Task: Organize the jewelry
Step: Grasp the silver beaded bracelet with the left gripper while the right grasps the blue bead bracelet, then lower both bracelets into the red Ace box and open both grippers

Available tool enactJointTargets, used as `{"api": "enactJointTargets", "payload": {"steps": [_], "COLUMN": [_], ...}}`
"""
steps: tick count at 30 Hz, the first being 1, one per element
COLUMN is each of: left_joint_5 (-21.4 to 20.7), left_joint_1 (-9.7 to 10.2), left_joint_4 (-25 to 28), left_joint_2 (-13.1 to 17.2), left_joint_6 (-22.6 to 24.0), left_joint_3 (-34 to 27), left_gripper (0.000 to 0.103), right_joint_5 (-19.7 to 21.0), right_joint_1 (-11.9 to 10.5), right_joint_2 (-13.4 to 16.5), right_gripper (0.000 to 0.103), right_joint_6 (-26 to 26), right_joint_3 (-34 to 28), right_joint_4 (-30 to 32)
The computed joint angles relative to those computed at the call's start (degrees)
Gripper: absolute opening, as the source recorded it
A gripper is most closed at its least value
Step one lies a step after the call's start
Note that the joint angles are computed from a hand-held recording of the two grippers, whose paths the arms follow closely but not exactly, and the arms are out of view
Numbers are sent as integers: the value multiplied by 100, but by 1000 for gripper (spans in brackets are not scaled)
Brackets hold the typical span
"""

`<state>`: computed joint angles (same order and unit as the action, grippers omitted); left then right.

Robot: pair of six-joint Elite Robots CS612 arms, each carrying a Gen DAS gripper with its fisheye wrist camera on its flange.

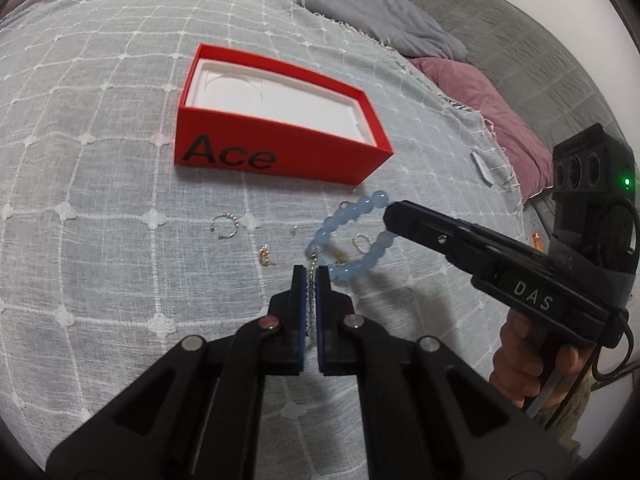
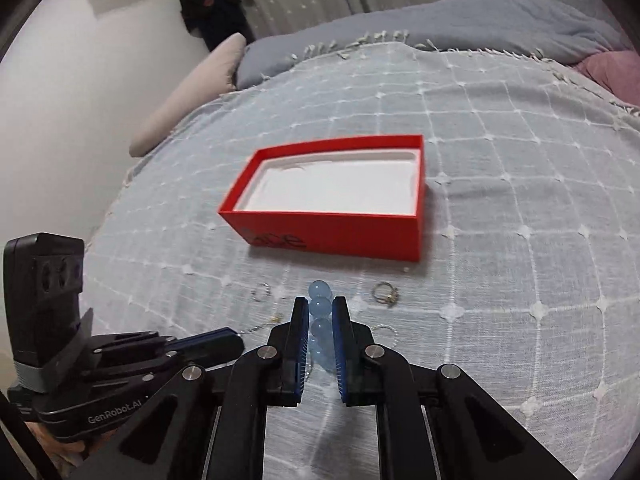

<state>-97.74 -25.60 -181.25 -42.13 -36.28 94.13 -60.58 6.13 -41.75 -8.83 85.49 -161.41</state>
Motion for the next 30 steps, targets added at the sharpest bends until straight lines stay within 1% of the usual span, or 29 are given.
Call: {"api": "enactJointTargets", "payload": {"steps": [3, 7, 11, 14, 19, 21, 25, 28, 30], "left_joint_5": [-208, -206, -139, -53, 89, 66, 119, 219, 210], "left_joint_1": [16, 6, 59, 103, 168, 195, 225, 245, 271], "left_joint_4": [-429, -785, -944, -1022, -1094, -1159, -1237, -1099, -1027], "left_joint_2": [-6, -58, -74, -36, 36, 89, 219, 336, 430], "left_joint_6": [30, 138, 106, 34, 61, 87, 160, 216, 210], "left_joint_3": [55, 113, 80, -15, -238, -356, -579, -786, -937], "left_gripper": [5, 5, 5, 5, 5, 5, 5, 5, 5], "right_joint_5": [217, 423, 517, 550, 637, 744, 1120, 1159, 1080], "right_joint_1": [-19, -54, -67, -73, -73, -90, -150, -142, -112], "right_joint_2": [-21, -74, -88, -56, 29, 66, 161, 238, 305], "right_gripper": [12, 12, 12, 12, 12, 12, 12, 12, 12], "right_joint_6": [-1, -18, 10, 82, 142, 224, 519, 657, 672], "right_joint_3": [17, 82, 73, 5, -158, -228, -404, -556, -697], "right_joint_4": [-87, -253, -381, -515, -629, -701, -904, -982, -940]}}
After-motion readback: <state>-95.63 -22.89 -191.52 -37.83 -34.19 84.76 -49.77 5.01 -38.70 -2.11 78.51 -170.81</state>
